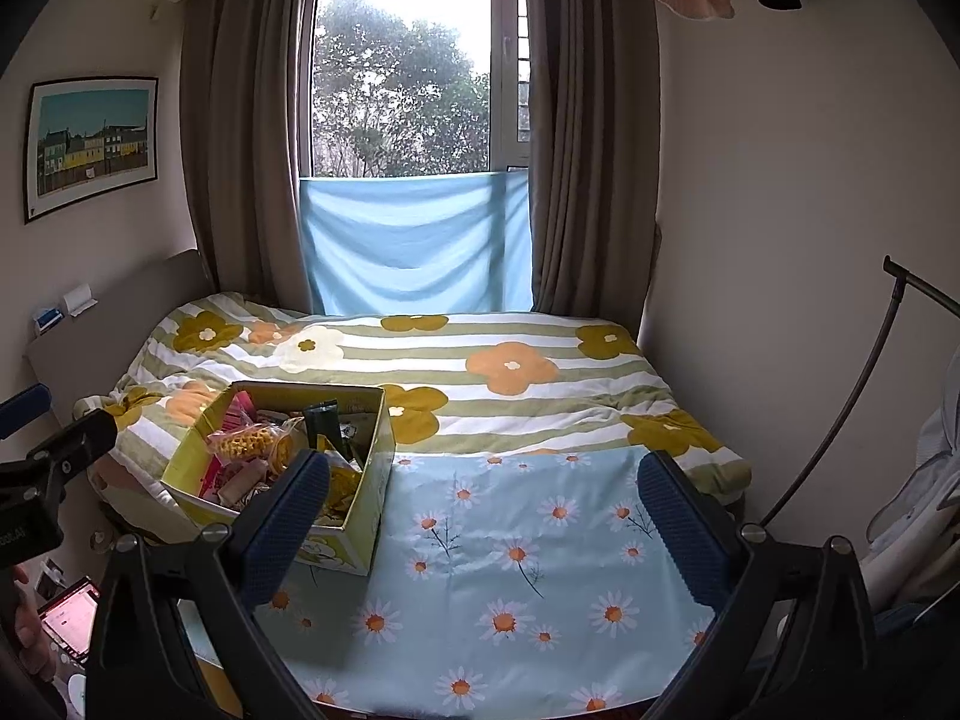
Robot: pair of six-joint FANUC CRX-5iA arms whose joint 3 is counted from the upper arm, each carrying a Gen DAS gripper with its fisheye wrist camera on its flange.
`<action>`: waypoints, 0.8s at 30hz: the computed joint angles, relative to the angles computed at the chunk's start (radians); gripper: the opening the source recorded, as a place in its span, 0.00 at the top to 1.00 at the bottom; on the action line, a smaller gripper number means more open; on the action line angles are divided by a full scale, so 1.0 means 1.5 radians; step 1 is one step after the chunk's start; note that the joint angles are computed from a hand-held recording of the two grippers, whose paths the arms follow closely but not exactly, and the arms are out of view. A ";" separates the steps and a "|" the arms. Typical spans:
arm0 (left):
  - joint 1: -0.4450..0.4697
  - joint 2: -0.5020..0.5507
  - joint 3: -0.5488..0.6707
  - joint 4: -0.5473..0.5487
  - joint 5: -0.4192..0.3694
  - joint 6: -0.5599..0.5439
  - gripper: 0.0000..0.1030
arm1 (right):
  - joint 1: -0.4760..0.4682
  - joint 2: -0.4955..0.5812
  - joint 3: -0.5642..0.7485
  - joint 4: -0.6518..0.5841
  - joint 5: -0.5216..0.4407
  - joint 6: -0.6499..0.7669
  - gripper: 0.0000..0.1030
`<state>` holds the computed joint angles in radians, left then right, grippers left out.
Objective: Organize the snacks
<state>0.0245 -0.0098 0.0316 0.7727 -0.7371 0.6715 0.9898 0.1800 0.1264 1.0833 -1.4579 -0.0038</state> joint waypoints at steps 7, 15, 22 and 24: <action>0.004 0.001 0.005 -0.010 -0.007 0.007 0.00 | -0.003 0.003 0.006 -0.005 0.002 0.002 0.01; 0.007 0.004 0.012 -0.024 -0.006 0.022 0.00 | -0.003 0.009 0.014 -0.005 0.000 0.004 0.01; -0.001 -0.001 0.004 -0.032 0.014 0.021 0.00 | -0.003 0.009 0.015 -0.006 0.001 0.002 0.01; -0.001 -0.001 0.003 -0.036 0.019 0.024 0.00 | -0.003 0.008 0.013 -0.006 0.001 0.003 0.01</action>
